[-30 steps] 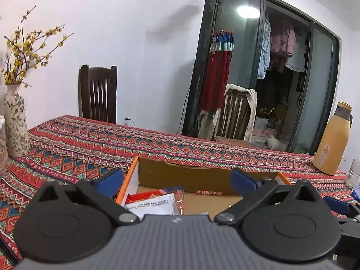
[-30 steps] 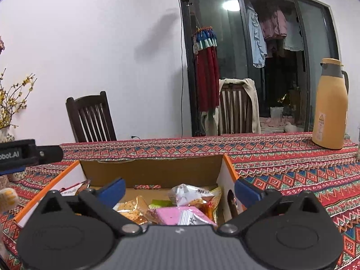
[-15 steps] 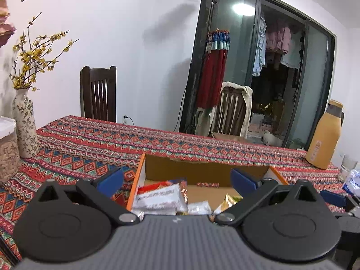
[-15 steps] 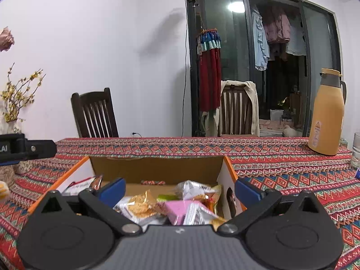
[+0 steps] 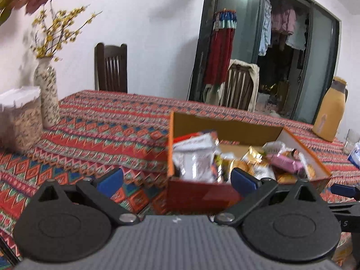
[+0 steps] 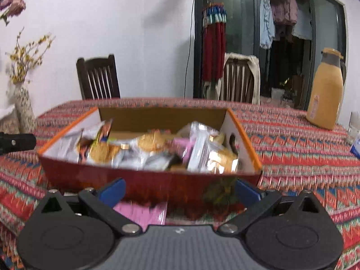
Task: Organize snacks
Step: 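Move both open grippers from the box back to the remaining packets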
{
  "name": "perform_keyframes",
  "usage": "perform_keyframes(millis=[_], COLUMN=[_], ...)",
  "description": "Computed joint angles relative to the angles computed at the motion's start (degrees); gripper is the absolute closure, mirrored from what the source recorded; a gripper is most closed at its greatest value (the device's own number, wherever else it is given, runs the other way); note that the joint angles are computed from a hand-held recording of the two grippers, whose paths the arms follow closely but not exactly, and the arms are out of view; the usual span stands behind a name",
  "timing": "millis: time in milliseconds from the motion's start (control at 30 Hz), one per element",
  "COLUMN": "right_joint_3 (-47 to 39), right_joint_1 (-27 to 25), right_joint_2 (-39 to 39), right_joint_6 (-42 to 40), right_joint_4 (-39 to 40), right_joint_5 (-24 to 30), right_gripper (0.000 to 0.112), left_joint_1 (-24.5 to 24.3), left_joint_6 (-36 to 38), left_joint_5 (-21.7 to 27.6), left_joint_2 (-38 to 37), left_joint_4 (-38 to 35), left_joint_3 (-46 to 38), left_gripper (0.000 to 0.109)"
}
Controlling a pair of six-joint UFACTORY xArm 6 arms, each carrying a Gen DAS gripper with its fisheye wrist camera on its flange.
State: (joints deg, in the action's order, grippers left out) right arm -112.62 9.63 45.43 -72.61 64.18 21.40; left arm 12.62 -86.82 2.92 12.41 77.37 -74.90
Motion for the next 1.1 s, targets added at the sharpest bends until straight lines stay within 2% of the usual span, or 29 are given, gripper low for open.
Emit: perform_keyframes(millis=[267, 367, 500, 633, 733, 900, 1100], right_joint_3=[2.2, 0.8, -3.4, -6.3, -7.9, -6.6, -3.7], right_joint_1=[1.4, 2.1, 2.4, 2.9, 3.3, 3.9, 4.2], right_joint_2=[-0.4, 0.9, 3.6, 5.7, 7.1, 6.8, 5.5], right_joint_6=[6.0, 11.6, 20.6, 23.9, 26.9, 26.3, 21.9], right_joint_4=[-7.9, -13.6, -21.3, -25.3, -28.9, -28.0, -23.4], right_joint_5=[1.2, 2.2, 5.4, 6.7, 7.6, 5.5, 2.7], right_gripper=[0.009, 0.009, 0.009, 0.009, 0.009, 0.009, 0.009], left_joint_1=[1.8, 2.4, 3.0, 3.1, 3.3, 3.6, 3.7], left_joint_6=[3.3, 4.2, 0.4, 5.7, 6.3, 3.9, 2.8], left_joint_5=[-1.3, -2.0, -3.4, -4.2, -4.8, -5.2, -5.3], left_joint_2=[0.4, 1.4, 2.3, 3.2, 3.3, 3.3, 3.2], left_joint_4=[-3.5, -5.1, -1.6, -8.0, -9.5, -7.8, -7.2], left_joint_3=[3.7, 3.9, 3.0, 3.5, 3.8, 3.7, 3.7], left_gripper=[0.006, 0.006, 0.006, 0.006, 0.006, 0.006, 0.006])
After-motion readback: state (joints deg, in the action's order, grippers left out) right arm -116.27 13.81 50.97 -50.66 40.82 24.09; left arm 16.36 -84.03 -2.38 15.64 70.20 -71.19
